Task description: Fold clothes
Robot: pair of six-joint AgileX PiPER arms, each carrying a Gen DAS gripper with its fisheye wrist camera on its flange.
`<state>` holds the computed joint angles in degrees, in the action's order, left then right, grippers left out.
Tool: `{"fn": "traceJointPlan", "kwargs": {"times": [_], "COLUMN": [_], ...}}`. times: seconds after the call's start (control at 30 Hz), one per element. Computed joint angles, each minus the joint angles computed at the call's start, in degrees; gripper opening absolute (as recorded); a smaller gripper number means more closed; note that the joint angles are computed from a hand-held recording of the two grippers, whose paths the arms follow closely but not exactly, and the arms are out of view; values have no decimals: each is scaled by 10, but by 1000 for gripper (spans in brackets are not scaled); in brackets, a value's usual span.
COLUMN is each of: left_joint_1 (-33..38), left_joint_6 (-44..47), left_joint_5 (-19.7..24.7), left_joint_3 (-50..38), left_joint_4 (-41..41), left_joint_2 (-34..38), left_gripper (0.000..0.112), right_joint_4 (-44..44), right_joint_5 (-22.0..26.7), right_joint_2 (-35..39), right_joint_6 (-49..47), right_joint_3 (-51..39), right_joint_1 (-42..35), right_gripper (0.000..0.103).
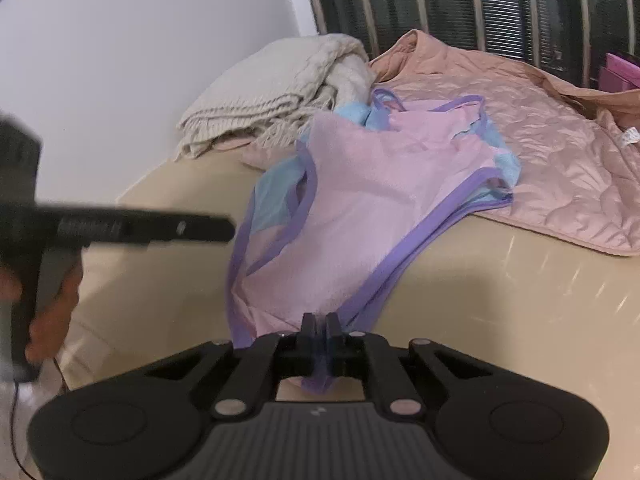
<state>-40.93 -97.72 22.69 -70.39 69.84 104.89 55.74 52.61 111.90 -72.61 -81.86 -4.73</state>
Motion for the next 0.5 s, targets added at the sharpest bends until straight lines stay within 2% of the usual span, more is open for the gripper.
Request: {"fn": "traceJointPlan", "kwargs": {"times": [0.07, 0.13, 0.17, 0.23, 0.3, 0.5], "left_joint_1": [-48, -100, -113, -126, -134, -139], "left_joint_6": [-15, 17, 49, 125, 158, 161], "left_joint_5": [63, 159, 178, 188, 196, 151], "left_joint_3": [11, -3, -14, -46, -83, -136], "left_joint_4": [88, 140, 145, 136, 131, 132], "left_joint_2": [2, 34, 48, 76, 102, 138], "left_gripper": [59, 63, 63, 63, 63, 63], "right_joint_4": [46, 91, 111, 132, 139, 150], "right_joint_5": [26, 55, 68, 92, 119, 146], "right_joint_2": [-18, -35, -41, -44, -43, -50], "right_joint_6": [-15, -24, -27, -16, -5, 4], "right_joint_3": [-3, -11, -17, -41, -63, -76], "right_joint_1": [-29, -59, -74, -96, -112, -133], "right_gripper": [3, 3, 3, 2, 2, 2]}}
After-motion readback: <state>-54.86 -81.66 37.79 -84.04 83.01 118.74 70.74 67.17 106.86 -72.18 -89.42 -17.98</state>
